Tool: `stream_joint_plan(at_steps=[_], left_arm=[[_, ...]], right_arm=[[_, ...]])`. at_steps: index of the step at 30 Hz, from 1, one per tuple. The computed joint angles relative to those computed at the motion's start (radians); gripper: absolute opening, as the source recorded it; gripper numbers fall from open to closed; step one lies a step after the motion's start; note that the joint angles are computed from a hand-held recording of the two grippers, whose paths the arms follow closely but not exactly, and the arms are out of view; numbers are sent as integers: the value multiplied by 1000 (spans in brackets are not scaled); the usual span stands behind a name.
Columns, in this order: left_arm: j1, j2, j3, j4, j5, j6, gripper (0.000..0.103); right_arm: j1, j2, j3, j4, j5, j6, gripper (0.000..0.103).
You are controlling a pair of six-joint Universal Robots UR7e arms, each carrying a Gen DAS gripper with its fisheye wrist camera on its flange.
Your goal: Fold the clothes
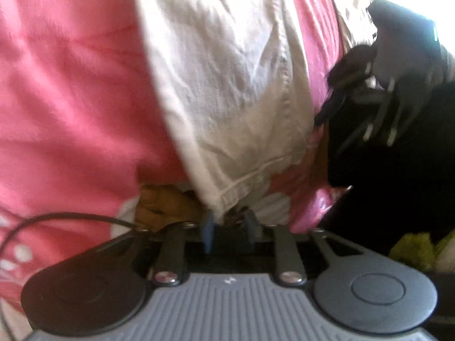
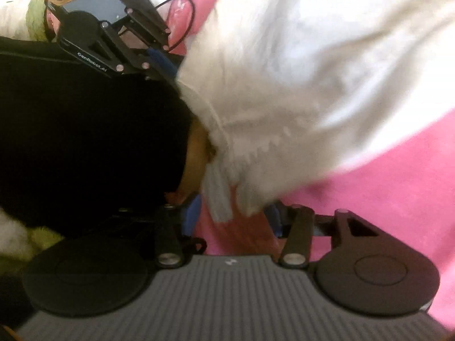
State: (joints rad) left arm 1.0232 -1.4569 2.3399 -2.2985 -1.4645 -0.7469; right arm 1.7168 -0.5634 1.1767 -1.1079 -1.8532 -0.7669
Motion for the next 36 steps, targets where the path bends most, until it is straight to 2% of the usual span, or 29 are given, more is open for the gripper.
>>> stream_joint_plan(at_steps=[3,5,8,9,12,14,16,18,19,20,23,25,26,27,29,30,34,36], left_arm=[[-35,-34,-19,82,39,-2,39],[-44,-69,-33,132,69,-29,39],[-56,-120,-68,217,175,-65,39],[-58,-128,-77,225,219,-84,39],[-59,-138,-102,224,311,-102,39],[-67,-131,-119,223,390,-86,39],[-75,-123,-132,218,457,-74,39],[-73,-117,-134,182,504,-63,39],[-71,-113,-135,162,527,-57,39],[-67,-103,-134,135,545,-44,39],[-55,-52,-140,59,598,7,39],[-37,-18,-146,10,603,36,39],[-31,-8,-151,7,608,34,39],[-25,3,-155,4,613,31,39],[-19,2,-157,8,630,23,39],[-19,-3,-154,7,641,18,39],[-26,-26,-122,-54,695,1,40],[-22,-21,-114,-112,732,22,40]], right_arm=[[8,45,-165,55,3,-18,48],[20,79,-281,33,28,-77,48],[29,92,-354,-113,112,-153,48],[25,85,-342,-184,140,-180,48],[30,52,-210,-448,217,-289,45],[35,8,-67,-610,208,-422,38],[40,-38,94,-764,142,-589,32],[12,-117,231,-803,128,-757,32],[-1,-147,277,-783,118,-828,32],[-7,-168,307,-721,109,-859,32],[-22,-216,414,-631,100,-881,32],[-20,-205,431,-533,109,-815,32],[-18,-191,421,-446,100,-756,30],[-16,-187,422,-402,96,-739,28],[-2,-186,418,-370,92,-794,23],[1,-192,411,-404,122,-816,23],[14,-136,291,-575,306,-717,20],[27,-135,327,-759,306,-767,15]])
